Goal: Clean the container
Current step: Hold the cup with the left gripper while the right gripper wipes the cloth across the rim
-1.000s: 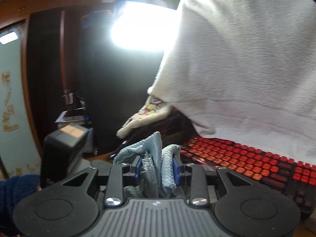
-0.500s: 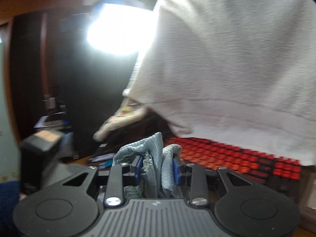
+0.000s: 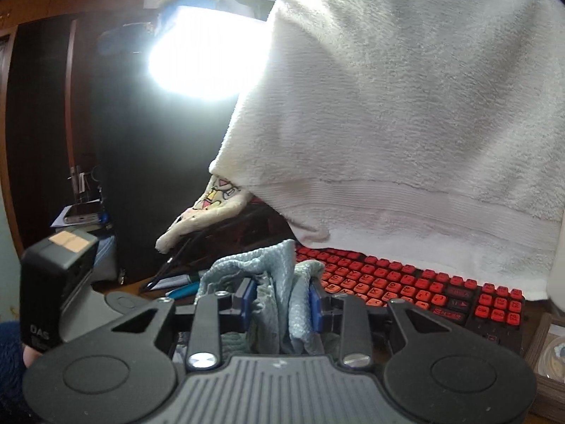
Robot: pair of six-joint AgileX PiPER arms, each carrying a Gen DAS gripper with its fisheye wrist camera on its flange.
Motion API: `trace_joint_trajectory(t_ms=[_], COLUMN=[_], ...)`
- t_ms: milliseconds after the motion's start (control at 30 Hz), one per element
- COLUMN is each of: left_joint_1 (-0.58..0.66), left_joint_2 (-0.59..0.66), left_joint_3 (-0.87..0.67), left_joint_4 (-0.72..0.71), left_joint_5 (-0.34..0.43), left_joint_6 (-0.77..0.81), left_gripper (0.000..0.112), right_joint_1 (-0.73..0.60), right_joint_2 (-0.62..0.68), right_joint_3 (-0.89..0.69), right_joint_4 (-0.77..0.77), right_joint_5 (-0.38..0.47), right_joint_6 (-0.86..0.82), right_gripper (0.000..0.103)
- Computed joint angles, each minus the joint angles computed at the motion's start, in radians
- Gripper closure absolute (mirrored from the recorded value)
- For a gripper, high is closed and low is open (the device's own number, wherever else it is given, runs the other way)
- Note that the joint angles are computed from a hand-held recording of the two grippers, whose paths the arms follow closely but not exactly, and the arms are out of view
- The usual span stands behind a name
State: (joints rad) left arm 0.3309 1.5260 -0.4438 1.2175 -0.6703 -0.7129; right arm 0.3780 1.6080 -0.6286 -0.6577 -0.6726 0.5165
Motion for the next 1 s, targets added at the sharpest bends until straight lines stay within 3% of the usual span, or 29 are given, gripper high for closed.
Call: trace_joint_trajectory(t_ms=[167, 300, 467, 600, 833, 1000], left_joint_1=[-0.005, -0.003, -0.003, -0.001, -0.006, -0.004], left_joint_2=[-0.005, -0.004, -0.004, -0.003, -0.007, -0.005], left_joint_3=[0.004, 0.002, 0.003, 0.003, 0.007, 0.005], left_joint_4=[-0.004, 0.0, -0.003, -0.003, -0.007, -0.004], left_joint_5=[0.003, 0.003, 0.002, 0.001, 0.003, 0.003], left_joint_6=[0.0, -0.002, 0.003, 0.003, 0.003, 0.002], left_gripper=[0.069, 0.069, 0.069, 0.069, 0.069, 0.069], right_joint_1=[-0.011, 0.005, 0.014, -0.003, -0.01, 0.003], right_joint_2=[0.003, -0.003, -0.008, -0.007, -0.003, -0.005], right_joint_3=[-0.01, -0.014, -0.003, 0.004, -0.008, -0.007], right_joint_4=[-0.212, -0.213, 0.018, -0.019, -0.246, -0.187], right_joint_5=[-0.068, -0.051, 0.024, 0.001, -0.078, -0.05], right_joint_6=[0.102, 0.091, -0.022, 0.006, 0.123, 0.087], right_gripper=[0.073, 0.073, 0.073, 0.073, 0.073, 0.073])
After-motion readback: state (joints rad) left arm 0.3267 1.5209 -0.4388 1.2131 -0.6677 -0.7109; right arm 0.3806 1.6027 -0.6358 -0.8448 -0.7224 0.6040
